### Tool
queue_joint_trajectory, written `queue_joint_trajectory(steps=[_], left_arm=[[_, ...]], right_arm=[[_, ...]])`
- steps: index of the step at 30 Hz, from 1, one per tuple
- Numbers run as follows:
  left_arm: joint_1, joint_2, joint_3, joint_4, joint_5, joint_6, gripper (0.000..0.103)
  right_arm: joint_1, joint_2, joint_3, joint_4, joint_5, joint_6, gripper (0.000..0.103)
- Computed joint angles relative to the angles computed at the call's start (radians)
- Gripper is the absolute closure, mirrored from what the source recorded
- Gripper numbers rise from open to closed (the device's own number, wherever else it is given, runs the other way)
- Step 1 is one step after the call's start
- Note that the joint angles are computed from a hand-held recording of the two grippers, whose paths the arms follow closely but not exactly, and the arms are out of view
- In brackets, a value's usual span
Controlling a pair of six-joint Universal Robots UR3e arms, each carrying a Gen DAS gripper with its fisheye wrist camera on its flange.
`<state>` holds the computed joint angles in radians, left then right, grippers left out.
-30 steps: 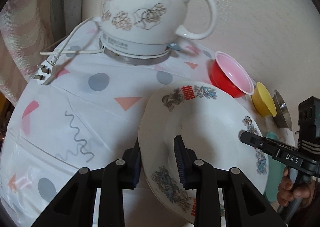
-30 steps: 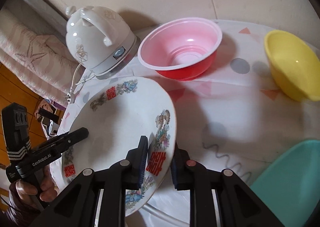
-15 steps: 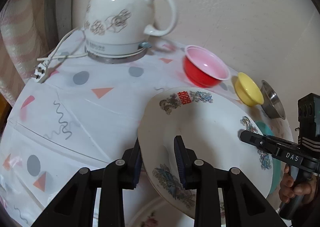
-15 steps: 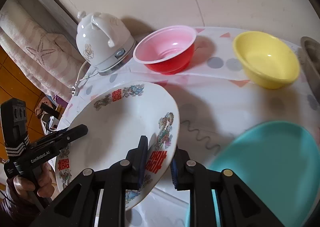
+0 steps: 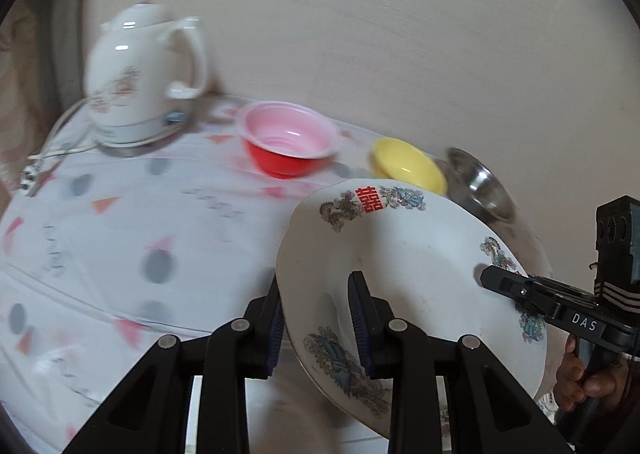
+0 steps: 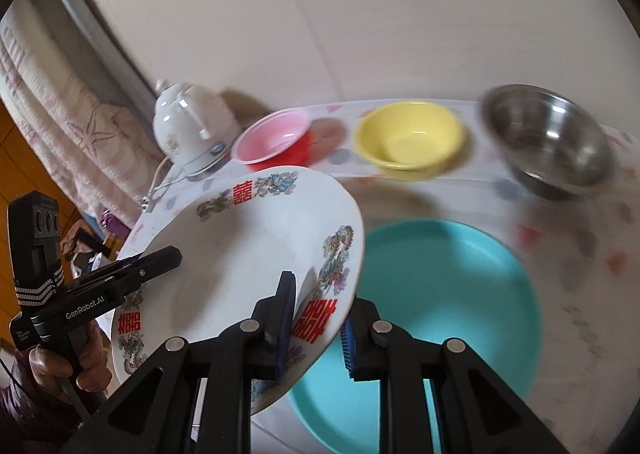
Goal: Organize plates and bowls
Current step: 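Carry the patterned plate over and lower it onto the teal plate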
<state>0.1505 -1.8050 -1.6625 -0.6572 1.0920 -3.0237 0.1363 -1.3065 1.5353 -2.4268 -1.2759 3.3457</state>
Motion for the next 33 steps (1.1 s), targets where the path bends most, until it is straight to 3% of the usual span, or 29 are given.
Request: queue_joint_trajectory(steps=[9, 14, 24, 33], left_arm=[[-0.194, -0.093, 0.074, 0.014, 0.062, -0.078, 0.073], [-0.264, -0.149, 0.120, 0.018, 0.108, -0.111, 0.073], [-0.312, -0.214, 0.151, 0.026, 0.171, -0.147, 0.073], [-0.327, -0.219, 0.144, 0.052, 0.214, -0.157, 0.073]], right_arm=[[-0.172, -0.246, 0.292, 0.008, 0.017, -0.068, 0.083], [-0.243, -0.302, 0.373, 0.022, 0.032, -0.117, 0.082], [-0.277, -0.282, 0.396, 0.035, 0.031, -0.193, 0.081], [-0.247, -0.236, 0.364, 0.064, -0.025, -0.253, 0.074]])
